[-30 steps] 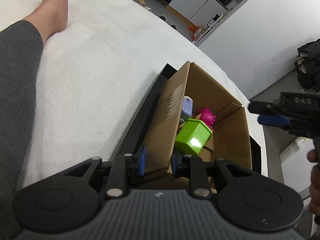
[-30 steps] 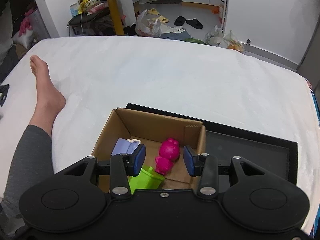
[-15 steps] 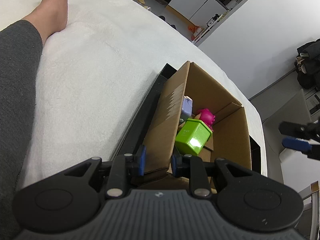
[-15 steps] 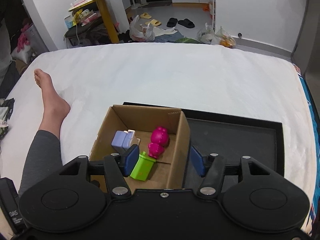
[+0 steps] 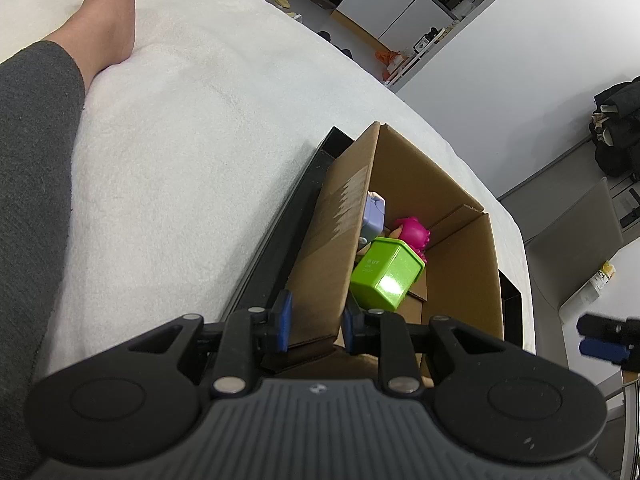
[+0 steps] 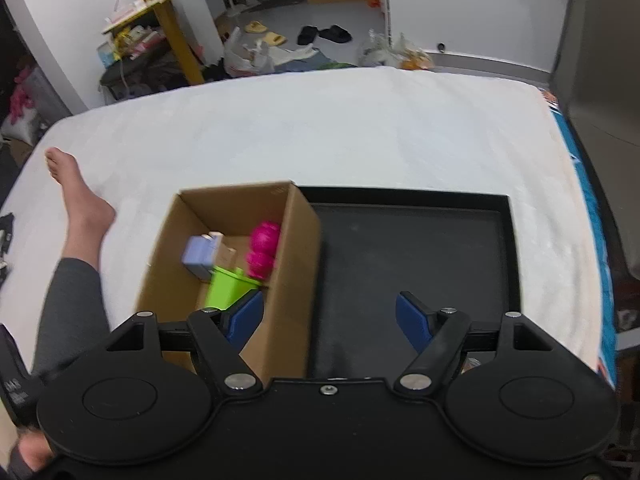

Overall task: Organize rigid objects
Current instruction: 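Move the right gripper to the blue-red figure holding a mug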

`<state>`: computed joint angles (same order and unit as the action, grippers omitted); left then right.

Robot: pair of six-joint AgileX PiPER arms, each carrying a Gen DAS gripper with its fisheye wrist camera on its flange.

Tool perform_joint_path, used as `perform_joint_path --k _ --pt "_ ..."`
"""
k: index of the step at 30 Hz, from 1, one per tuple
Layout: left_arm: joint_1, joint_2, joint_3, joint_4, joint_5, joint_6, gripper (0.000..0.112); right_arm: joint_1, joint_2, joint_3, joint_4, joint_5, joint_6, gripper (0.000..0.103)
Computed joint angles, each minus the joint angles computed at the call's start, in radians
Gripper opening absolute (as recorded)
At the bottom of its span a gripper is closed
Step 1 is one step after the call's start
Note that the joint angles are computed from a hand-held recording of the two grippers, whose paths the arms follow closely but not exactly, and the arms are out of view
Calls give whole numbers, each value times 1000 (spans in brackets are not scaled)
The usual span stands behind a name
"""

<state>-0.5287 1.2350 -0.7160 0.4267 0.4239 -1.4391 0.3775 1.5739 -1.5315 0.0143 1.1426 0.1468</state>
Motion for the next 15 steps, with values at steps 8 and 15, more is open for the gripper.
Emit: perform_joint_path --k 8,15 --pt "0 0 -1 0 0 -1 23 -68 -57 101 0 -9 -3 72" --pt "0 0 0 -1 0 0 24 -127 -90 181 10 -8 -20 72"
